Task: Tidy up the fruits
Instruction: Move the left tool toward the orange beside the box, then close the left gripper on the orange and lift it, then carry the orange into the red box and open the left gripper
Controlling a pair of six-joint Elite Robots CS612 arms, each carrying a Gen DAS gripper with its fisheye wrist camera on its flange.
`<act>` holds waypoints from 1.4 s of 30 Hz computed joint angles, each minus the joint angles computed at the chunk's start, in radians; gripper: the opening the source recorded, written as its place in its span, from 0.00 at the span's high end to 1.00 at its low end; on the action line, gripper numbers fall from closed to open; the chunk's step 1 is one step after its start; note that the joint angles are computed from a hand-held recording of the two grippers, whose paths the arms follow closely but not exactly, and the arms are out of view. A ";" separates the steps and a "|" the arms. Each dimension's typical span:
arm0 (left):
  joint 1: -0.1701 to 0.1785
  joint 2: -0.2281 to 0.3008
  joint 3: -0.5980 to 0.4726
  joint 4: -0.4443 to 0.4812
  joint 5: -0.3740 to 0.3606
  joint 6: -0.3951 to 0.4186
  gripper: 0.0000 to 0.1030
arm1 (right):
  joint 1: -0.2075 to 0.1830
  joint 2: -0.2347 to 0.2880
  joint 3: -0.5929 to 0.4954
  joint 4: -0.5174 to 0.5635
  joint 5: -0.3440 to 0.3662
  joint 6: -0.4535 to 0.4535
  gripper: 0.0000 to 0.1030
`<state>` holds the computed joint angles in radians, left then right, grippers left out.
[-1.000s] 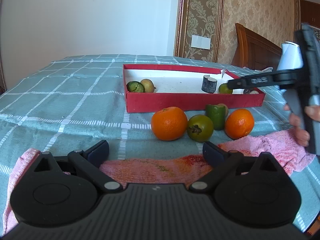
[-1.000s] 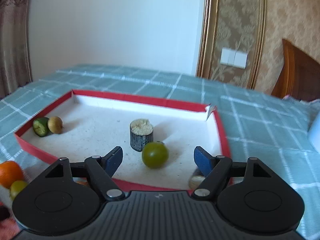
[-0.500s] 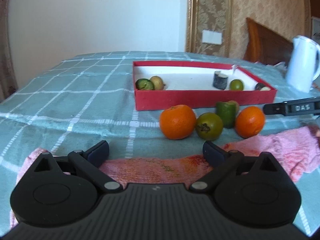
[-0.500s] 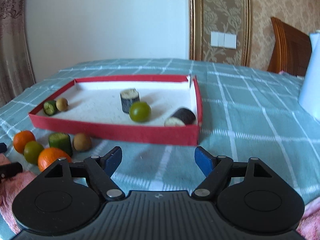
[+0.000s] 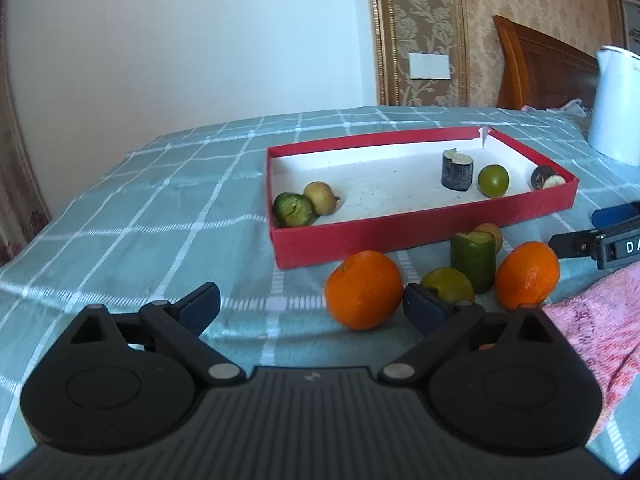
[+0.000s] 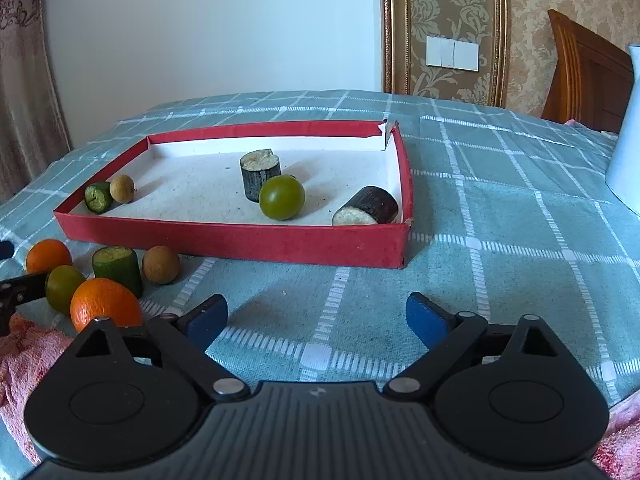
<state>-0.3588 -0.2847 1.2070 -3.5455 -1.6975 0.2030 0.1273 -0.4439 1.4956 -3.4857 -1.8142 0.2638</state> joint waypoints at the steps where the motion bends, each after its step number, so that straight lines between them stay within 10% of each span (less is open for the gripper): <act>1: -0.001 0.005 -0.004 -0.010 0.001 0.012 0.06 | 0.001 0.000 -0.001 0.002 -0.002 -0.002 0.05; 20: 0.011 0.016 -0.027 0.015 -0.154 0.070 0.61 | 0.002 0.001 -0.003 0.010 -0.006 -0.011 0.04; 42: 0.015 0.001 -0.050 -0.008 -0.193 -0.001 0.62 | 0.003 0.002 -0.005 0.014 -0.009 -0.014 0.03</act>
